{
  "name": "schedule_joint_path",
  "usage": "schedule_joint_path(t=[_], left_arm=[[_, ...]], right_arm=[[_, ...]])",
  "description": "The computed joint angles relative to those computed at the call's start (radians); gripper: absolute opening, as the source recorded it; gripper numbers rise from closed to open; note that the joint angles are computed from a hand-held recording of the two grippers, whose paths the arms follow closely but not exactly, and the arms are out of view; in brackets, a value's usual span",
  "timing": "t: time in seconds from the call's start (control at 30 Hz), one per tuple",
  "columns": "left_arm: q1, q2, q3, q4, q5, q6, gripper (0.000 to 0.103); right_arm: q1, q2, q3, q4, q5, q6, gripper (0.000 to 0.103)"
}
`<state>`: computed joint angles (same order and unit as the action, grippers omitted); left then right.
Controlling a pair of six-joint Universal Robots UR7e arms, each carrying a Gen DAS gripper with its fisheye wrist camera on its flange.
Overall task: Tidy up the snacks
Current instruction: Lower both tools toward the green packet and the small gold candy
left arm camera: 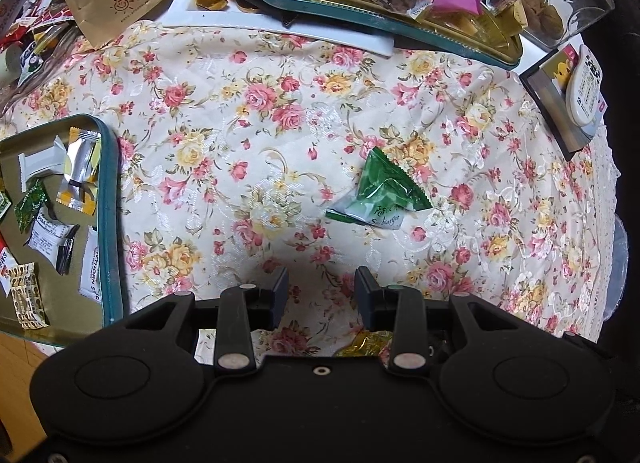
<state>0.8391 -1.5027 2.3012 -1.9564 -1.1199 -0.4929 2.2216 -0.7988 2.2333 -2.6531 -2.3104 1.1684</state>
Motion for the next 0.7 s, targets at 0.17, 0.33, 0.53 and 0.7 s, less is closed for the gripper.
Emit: schedule_joint_path(t=[0.17,0.33,0.53,0.7], left_arm=[[0.025,-0.012,-0.012,-0.021,0.012,-0.029,0.045],[0.043,0.0,-0.03,-0.032,0.027,-0.054,0.044],[0.01,0.052,-0.028,-0.079,0.04,-0.01,0.044],[-0.013,0.088,-0.013,-0.131,0.016,0.03,0.044]], right_arm=[[-0.003,-0.031,0.024,-0.036,0.001,0.009,0.041],[-0.015,-0.076,0.057,-0.076,0.001,0.036,0.041],[-0.022,-0.131,0.091,-0.083,-0.011,0.1,0.041],[-0.031,-0.163,0.119,-0.101,-0.014,0.133,0.041]])
